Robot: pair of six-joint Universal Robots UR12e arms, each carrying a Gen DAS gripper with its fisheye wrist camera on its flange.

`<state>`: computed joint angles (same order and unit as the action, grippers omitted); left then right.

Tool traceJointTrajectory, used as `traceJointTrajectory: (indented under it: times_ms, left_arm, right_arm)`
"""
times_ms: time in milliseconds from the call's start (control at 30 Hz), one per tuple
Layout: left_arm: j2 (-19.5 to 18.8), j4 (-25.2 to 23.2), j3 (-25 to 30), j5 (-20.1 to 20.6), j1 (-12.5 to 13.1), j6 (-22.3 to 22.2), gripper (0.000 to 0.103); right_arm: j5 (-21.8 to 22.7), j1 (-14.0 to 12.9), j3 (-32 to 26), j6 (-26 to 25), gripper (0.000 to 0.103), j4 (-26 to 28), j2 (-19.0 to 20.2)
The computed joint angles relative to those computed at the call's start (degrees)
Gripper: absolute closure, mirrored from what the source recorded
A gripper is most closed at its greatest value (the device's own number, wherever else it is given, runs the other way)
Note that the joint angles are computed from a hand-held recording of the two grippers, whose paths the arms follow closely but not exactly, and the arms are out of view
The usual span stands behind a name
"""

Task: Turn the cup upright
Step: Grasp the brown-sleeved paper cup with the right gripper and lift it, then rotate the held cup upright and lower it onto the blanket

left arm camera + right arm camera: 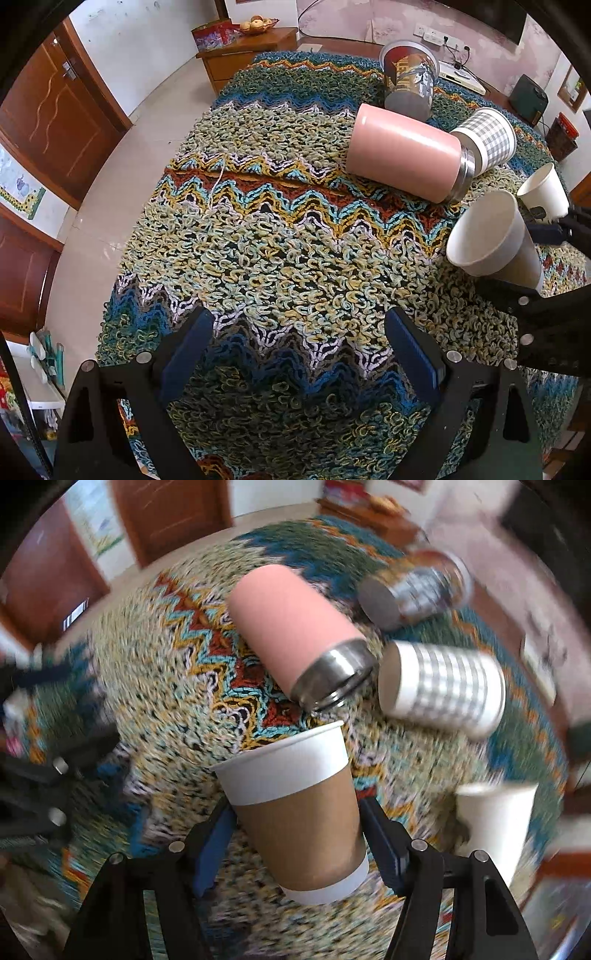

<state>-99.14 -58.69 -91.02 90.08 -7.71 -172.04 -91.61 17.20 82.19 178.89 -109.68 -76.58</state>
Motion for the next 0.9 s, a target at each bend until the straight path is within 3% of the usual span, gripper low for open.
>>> traceJointTrajectory:
  times_ms: [333, 533, 700, 900]
  left_arm:
    - [2.03, 0.31, -0.93, -1.81, 0.59, 0.76, 0.008]
    - [3.78, 0.78, -1.79, -2.78, 1.12, 1.58, 0.008]
    - [5.22, 0.43, -2.45, -3.87, 1.79, 2.61, 0.008]
    - [6.81, 0.23, -3.27, -5.19, 2.50, 4.10, 0.008]
  right_arm:
    - [9.10, -2.59, 1.96, 18.24, 0.034, 2.11, -3.31]
    - [13.30, -3.65, 5.14, 29.67, 0.034, 2.40, -7.26]
    - [15.90, -3.27, 8.01, 41.21, 0.034, -0.29, -9.46]
    - [20.96, -2.99, 13.71, 57.20, 0.034, -7.48, -12.83]
